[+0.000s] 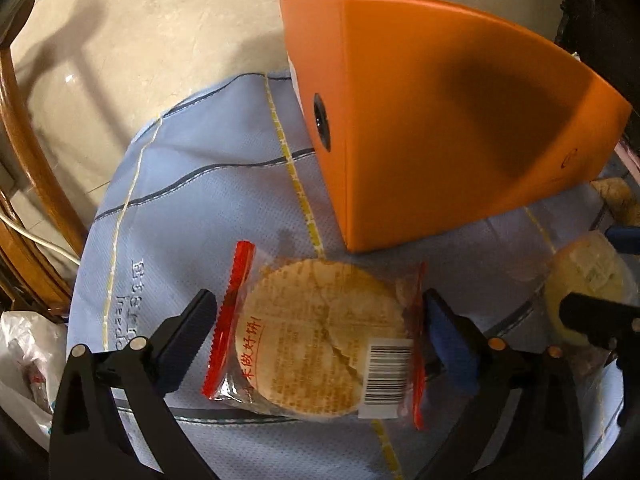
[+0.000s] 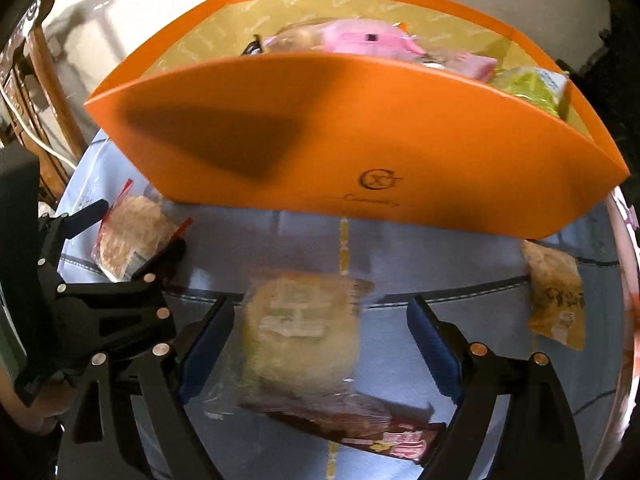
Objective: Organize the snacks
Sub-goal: 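Grasp the round biscuit pack with the left tool while the right tool grasps the clear round cake pack, then carry both round packs into the orange box and open both tools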
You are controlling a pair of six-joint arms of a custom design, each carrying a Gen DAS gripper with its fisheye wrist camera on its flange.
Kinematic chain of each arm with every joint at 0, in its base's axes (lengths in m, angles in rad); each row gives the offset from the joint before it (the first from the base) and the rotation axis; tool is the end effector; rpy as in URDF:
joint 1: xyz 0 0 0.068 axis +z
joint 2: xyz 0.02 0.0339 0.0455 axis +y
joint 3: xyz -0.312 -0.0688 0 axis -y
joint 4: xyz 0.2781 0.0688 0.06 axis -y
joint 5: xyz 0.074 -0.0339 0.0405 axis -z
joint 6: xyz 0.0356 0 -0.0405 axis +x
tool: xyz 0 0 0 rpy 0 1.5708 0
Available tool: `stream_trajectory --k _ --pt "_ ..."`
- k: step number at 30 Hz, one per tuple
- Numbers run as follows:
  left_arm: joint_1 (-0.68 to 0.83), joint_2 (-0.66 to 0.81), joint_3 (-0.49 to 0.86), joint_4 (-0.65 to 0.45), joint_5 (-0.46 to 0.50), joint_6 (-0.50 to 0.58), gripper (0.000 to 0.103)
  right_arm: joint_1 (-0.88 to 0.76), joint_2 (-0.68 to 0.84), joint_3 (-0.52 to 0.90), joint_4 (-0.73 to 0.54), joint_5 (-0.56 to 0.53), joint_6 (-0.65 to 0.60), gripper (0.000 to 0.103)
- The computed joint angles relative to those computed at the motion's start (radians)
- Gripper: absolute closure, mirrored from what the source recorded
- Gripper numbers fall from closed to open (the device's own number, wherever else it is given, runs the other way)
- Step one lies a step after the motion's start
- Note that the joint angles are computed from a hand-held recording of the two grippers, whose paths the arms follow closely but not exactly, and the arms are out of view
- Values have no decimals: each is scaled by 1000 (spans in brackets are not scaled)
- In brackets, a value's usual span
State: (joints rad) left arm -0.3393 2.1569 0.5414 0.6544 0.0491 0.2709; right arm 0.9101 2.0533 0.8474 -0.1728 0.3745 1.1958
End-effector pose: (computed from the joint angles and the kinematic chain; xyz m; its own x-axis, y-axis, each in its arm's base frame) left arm 0.2850 -0.1024 0.0031 -0.6488 0.5124 -0.5625 0.5527 0.8255 0.1145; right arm 0.2192 0.2609 0.0463 -0.8645 0.2989 -0.4040 0.3071 0.9506 0.0461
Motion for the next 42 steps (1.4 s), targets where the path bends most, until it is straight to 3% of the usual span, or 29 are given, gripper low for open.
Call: stream_trajectory --k 8,10,11,13,19,24,29,31,32,33,36,42 --pt "19 18 -1 19 32 -22 4 -5 103 113 -104 -12 -30 15" --pt "21 23 1 22 31 -21 4 -13 105 87 -62 -40 -12 23" --pt "23 25 1 23 33 -22 4 -16 106 81 -50 -51 -13 35" --pt "33 29 10 10 50 -25 4 -19 102 64 -28 -63 -10 41" --pt "67 48 42 -12 83 -7 4 -18 105 59 -16 -64 -5 41" --pt "77 55 49 -12 94 -2 4 -31 98 3 40 -71 19 29" --pt "77 58 48 -9 98 -8 4 -39 99 -13 60 -72 7 27" --pt "79 59 49 -9 99 -5 4 -29 94 -21 71 -64 -1 33" --pt "79 58 43 -3 99 1 4 -10 79 -42 73 -54 4 43" --pt "76 59 38 5 95 3 5 -1 82 -26 52 -48 2 46" --pt "62 50 -3 65 119 32 28 -9 54 -60 78 -56 -1 47" --pt "56 52 -7 72 116 12 30 -4 49 -81 99 -55 3 47"
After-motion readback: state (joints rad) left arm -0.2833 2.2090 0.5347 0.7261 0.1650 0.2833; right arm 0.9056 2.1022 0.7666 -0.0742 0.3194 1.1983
